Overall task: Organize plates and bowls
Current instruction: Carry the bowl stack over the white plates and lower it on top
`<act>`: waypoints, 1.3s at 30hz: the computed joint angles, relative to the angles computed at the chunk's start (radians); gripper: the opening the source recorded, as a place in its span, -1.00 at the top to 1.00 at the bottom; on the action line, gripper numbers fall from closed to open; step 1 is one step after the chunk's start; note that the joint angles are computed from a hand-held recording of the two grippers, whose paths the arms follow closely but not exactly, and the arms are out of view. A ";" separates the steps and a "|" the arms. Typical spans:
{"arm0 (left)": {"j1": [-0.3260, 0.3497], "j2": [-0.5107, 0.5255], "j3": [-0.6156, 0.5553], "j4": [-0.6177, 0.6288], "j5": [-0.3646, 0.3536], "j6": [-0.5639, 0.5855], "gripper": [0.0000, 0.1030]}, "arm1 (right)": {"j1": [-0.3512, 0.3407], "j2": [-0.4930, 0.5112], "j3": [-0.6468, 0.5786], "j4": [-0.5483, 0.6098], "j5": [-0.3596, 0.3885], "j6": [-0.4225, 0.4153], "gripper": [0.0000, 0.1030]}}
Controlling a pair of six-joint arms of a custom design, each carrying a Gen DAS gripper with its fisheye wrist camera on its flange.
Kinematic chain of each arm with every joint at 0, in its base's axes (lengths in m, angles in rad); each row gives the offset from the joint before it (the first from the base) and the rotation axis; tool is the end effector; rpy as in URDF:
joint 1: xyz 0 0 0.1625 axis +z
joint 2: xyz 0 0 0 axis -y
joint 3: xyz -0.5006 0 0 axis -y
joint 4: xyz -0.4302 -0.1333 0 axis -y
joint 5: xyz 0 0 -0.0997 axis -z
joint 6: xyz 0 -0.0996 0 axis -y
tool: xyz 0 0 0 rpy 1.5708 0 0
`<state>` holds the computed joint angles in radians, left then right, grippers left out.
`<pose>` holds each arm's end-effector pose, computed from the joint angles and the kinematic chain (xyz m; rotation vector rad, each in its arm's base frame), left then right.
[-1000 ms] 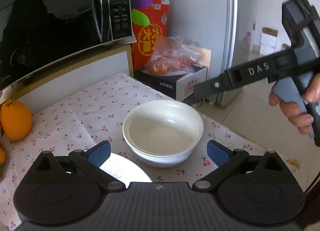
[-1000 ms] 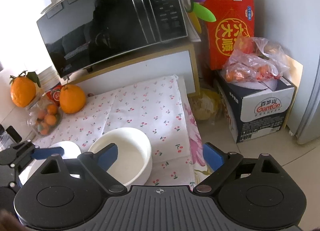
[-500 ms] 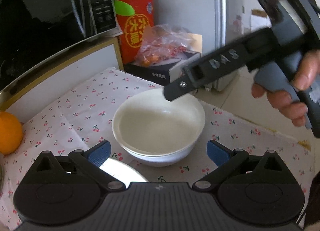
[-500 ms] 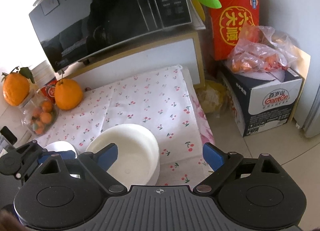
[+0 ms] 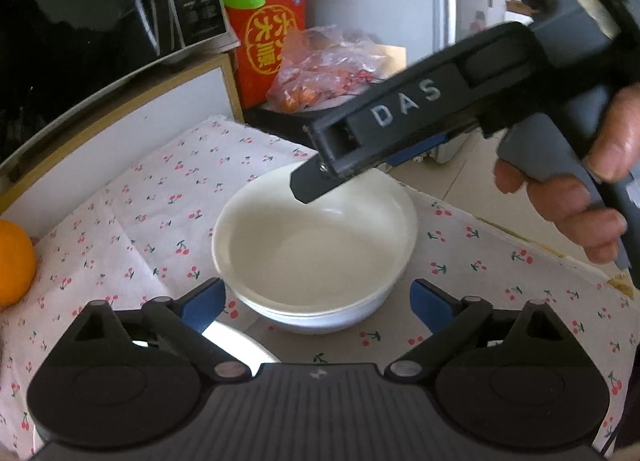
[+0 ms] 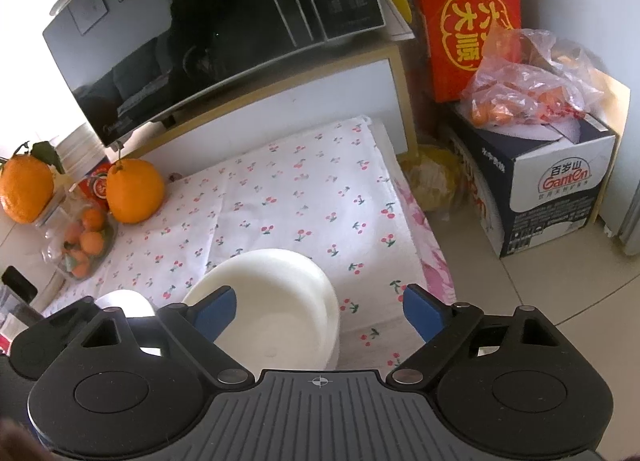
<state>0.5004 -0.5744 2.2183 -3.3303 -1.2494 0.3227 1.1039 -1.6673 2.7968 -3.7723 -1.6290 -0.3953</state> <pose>-0.3586 -0.3839 -0.0769 1.8186 2.2162 -0.3241 -0.0079 -0.2990 0.3118 -0.1251 -2.3539 1.2433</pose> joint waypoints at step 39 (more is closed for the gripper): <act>-0.026 -0.055 0.060 -0.118 -0.018 -0.045 -0.76 | 0.123 -0.114 -0.003 0.095 -0.058 0.038 0.41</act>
<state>0.4742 -0.6298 2.2782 -3.4478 -1.2678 0.2780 1.2273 -1.7816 2.7935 -3.6768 -1.6865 -0.3577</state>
